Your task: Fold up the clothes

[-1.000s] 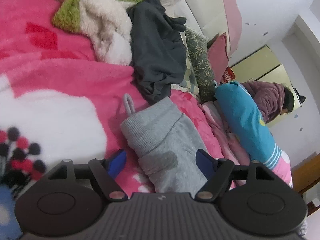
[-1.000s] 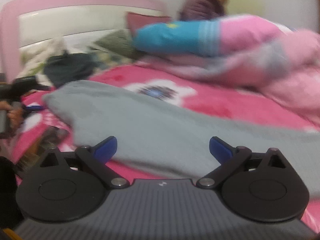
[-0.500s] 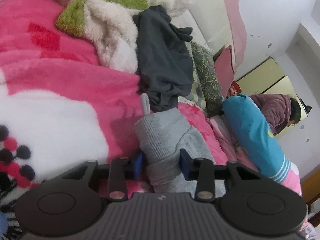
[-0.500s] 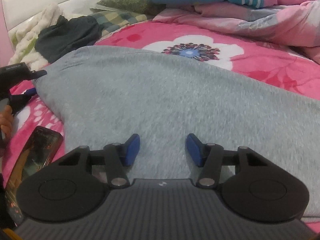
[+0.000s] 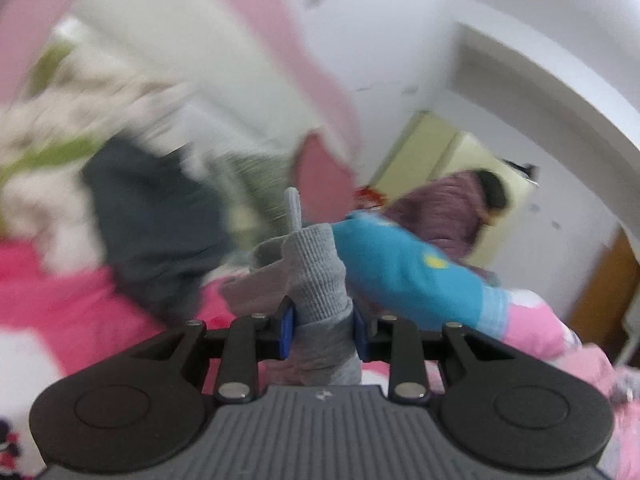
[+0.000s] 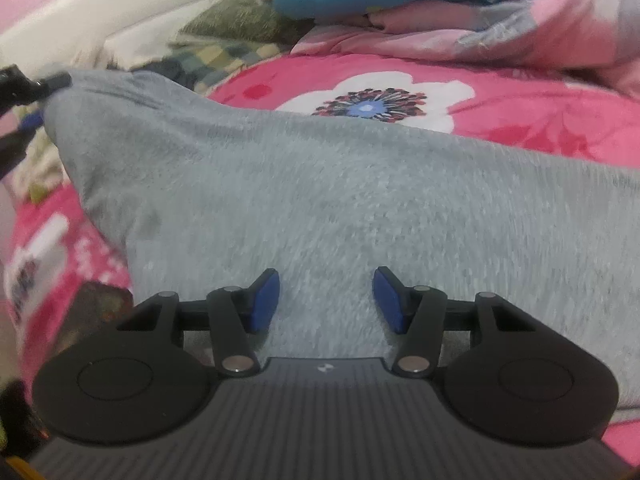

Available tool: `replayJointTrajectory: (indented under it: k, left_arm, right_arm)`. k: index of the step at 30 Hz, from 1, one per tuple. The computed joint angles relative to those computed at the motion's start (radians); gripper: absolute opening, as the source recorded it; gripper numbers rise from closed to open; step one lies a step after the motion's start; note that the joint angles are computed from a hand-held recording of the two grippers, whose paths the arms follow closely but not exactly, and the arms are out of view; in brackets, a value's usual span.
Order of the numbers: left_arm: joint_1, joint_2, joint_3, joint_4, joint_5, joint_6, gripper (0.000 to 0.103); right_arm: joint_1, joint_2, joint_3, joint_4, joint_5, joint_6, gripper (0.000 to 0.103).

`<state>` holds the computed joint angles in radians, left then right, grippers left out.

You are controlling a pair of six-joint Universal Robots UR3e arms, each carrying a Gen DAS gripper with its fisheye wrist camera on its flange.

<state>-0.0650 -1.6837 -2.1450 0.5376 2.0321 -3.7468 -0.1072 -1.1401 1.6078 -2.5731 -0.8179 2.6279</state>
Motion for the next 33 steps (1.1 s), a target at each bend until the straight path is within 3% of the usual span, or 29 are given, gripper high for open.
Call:
replayJointTrajectory:
  k: [5, 8, 13, 17, 19, 20, 21, 22, 24, 29, 33]
  left_arm:
    - [-0.237, -0.17, 0.38, -0.146, 0.1, 0.222, 0.029]
    - [-0.348, -0.301, 0.615, -0.275, 0.12, 0.299, 0.03]
    - [-0.474, -0.554, 0.979, -0.577, 0.075, 0.263, 0.032]
    - [-0.507, -0.718, 1.161, -0.877, -0.058, 0.178, 0.039]
    - [-0.536, -0.766, 1.136, -0.822, -0.062, 0.198, 0.048]
    - [-0.569, -0.784, 1.116, -0.738, 0.006, 0.229, 0.053]
    - [-0.582, -0.769, 1.076, -0.684, 0.013, 0.243, 0.064]
    - [-0.579, -0.735, 1.02, -0.645, -0.027, 0.229, 0.069]
    - [-0.568, -0.671, 0.896, -0.533, -0.092, 0.191, 0.069]
    - [-0.579, -0.586, 0.756, -0.433, -0.009, 0.216, 0.069]
    - [-0.552, -0.542, 0.69, -0.425, 0.033, 0.183, 0.069]
  right_arm:
    - [-0.14, -0.018, -0.015, 0.18, 0.188, 0.038, 0.052]
    - [-0.295, -0.089, 0.043, 0.321, 0.299, -0.037, 0.053]
    - [-0.602, -0.205, 0.064, 0.782, 0.376, -0.367, 0.054]
    - [-0.79, -0.2, 0.035, 0.963, 0.329, -0.488, 0.054]
    - [-0.854, -0.178, 0.011, 0.998, 0.305, -0.5, 0.054]
    - [-0.864, -0.171, -0.002, 1.02, 0.306, -0.514, 0.054]
    - [-0.874, -0.164, -0.015, 1.042, 0.307, -0.527, 0.054]
    - [-0.884, -0.156, -0.029, 1.064, 0.307, -0.54, 0.054]
    - [-0.884, -0.143, -0.057, 1.101, 0.314, -0.562, 0.054]
    - [-0.783, -0.089, -0.187, 1.214, 0.368, -0.599, 0.055]
    - [-0.645, -0.034, -0.295, 1.156, 0.419, -0.51, 0.057]
